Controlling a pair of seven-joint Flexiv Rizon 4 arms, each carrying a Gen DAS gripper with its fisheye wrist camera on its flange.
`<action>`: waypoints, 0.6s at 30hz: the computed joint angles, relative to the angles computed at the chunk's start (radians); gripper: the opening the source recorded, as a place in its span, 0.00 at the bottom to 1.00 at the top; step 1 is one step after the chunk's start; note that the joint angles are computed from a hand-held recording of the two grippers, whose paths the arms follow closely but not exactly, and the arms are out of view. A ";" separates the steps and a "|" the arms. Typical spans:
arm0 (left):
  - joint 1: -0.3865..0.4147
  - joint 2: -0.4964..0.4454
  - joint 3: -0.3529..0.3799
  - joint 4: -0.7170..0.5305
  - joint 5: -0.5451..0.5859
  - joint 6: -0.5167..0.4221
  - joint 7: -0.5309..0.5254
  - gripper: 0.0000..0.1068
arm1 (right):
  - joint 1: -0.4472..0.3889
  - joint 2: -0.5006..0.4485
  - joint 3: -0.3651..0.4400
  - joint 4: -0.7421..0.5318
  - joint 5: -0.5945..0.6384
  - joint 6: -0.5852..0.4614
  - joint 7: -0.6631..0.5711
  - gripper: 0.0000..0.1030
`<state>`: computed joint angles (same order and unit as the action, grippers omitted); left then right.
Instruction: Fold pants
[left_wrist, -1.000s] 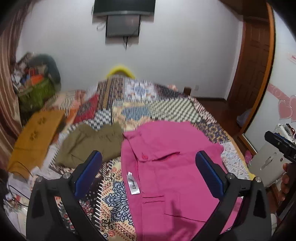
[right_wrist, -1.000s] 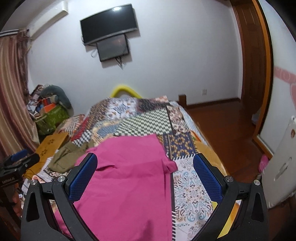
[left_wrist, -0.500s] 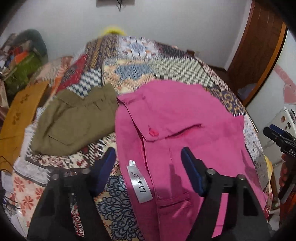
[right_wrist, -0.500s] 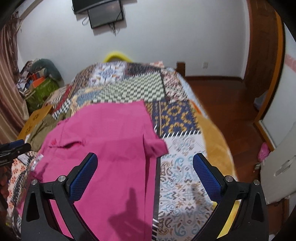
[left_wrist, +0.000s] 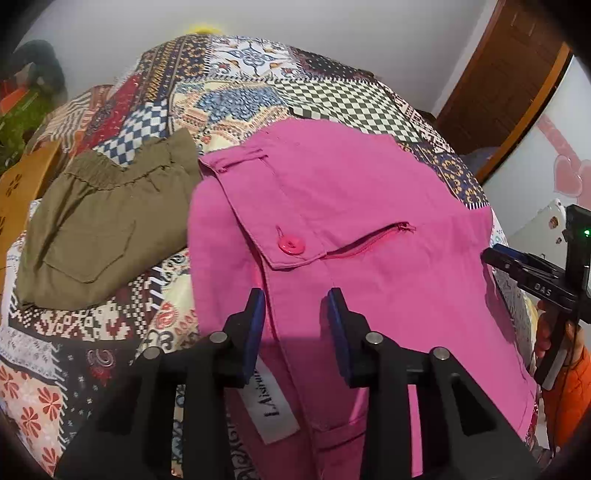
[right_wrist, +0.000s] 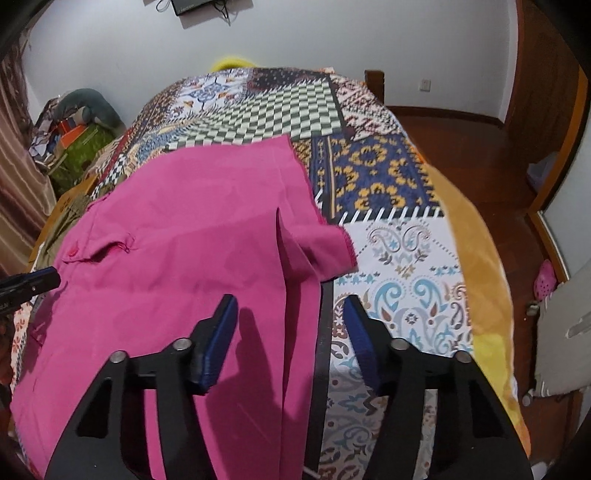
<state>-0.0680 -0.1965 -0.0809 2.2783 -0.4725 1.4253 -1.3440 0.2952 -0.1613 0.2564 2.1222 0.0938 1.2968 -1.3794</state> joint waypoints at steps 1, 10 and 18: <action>0.010 -0.005 -0.016 0.000 -0.024 -0.003 0.020 0.30 | -0.016 -0.008 0.021 -0.020 0.050 -0.021 -0.044 0.41; 0.031 -0.019 -0.063 0.013 -0.168 0.011 0.126 0.11 | -0.022 -0.055 0.054 -0.077 0.198 -0.040 -0.176 0.21; -0.009 -0.009 -0.018 0.007 -0.099 0.051 0.096 0.03 | -0.005 -0.042 0.046 -0.054 0.188 -0.014 -0.174 0.06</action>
<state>-0.0767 -0.2056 -0.0991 2.2856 -0.5715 1.4760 -1.2484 0.2905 -0.2033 0.3024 2.0682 0.2822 1.2825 -1.5529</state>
